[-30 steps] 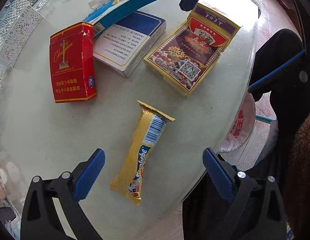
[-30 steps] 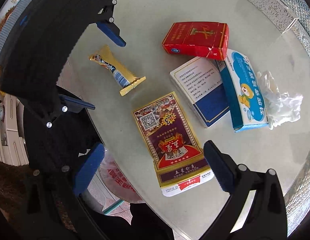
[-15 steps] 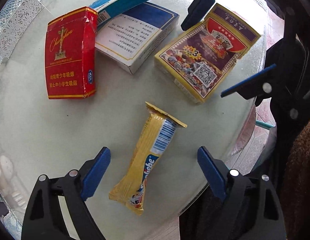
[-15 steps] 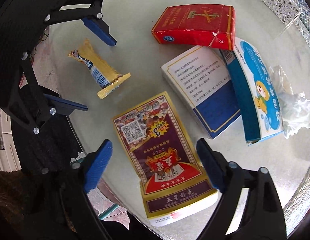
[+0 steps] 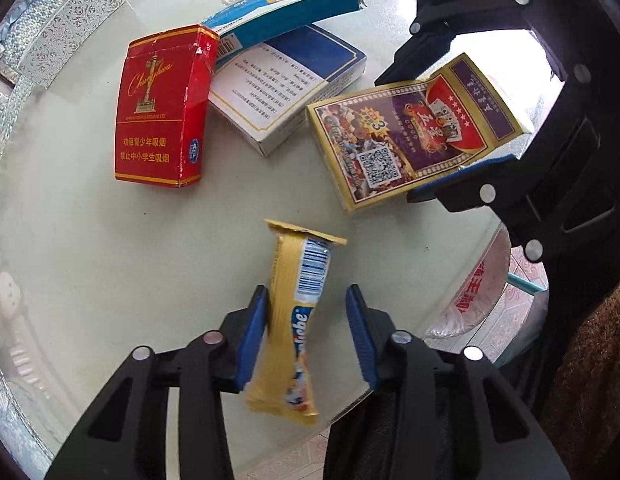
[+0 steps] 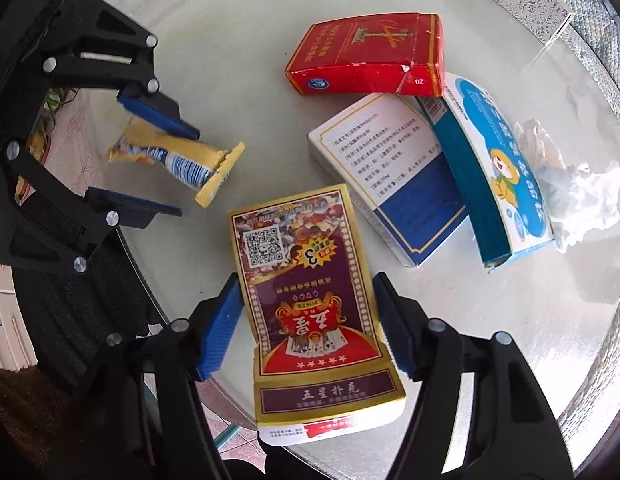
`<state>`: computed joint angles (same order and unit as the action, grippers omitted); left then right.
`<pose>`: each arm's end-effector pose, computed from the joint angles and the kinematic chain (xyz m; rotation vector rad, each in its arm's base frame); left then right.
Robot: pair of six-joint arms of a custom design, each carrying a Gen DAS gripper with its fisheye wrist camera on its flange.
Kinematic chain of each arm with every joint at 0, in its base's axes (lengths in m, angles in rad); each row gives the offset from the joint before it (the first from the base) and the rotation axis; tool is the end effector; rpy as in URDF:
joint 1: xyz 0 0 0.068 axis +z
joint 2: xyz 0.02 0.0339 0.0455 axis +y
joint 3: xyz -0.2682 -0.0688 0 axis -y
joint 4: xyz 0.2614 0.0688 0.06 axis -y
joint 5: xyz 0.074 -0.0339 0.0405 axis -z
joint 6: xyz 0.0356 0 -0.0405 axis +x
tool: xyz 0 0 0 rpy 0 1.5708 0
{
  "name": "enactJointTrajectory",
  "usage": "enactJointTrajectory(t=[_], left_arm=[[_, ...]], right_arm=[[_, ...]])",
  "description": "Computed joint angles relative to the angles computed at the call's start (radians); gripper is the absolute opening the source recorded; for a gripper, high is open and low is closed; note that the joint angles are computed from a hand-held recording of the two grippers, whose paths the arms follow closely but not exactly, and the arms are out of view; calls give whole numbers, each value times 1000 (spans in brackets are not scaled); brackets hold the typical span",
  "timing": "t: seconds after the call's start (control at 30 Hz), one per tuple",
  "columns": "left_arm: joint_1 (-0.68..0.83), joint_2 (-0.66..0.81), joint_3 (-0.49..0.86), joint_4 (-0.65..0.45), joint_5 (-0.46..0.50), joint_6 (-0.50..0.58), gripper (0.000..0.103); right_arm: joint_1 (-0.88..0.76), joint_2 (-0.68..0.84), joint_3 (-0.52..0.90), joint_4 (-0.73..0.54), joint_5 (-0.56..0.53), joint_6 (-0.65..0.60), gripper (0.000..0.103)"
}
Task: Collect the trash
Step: 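Grasp the yellow snack wrapper with the left tool while the right tool grasps the playing-card box, then carry the yellow wrapper and card box down toward the trash bin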
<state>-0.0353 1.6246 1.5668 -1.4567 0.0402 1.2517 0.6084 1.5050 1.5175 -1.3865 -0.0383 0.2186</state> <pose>0.3048 -0.0122 0.3167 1.8449 2.4569 -0.0013 0.2326 0.1637 0.3369 -0.5811 2.9146 0.1700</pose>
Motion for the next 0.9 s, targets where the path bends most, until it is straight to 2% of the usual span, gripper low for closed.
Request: enactJointTrajectory(t=[0.13,0.2,0.37,0.43,0.57,0.73,0.9], left_arm=[[-7,-71,-60,51,5,-81,21],[-5,-95,-74,79,11,-124,20],[0,-99,-87,137,-30,-336,20],[-3,-58,-31,111,-42,-418,19],[-8,-39,9,91,-41,-497,19],[-13,-87,31,53,-14,-539,19],[11,-80,167,-66,51,-561,19]], right_arm=[[1,-36,-33,7,9,45,63],[-10,-58,-33,-10,17,58,63],[-24,-124,-44,-26,17,124,62],[-26,-148,-45,-31,18,152,62],[-19,-191,-36,-52,48,191,62],[-25,-226,28,-99,89,210,62],[-26,-280,106,-150,133,228,62]])
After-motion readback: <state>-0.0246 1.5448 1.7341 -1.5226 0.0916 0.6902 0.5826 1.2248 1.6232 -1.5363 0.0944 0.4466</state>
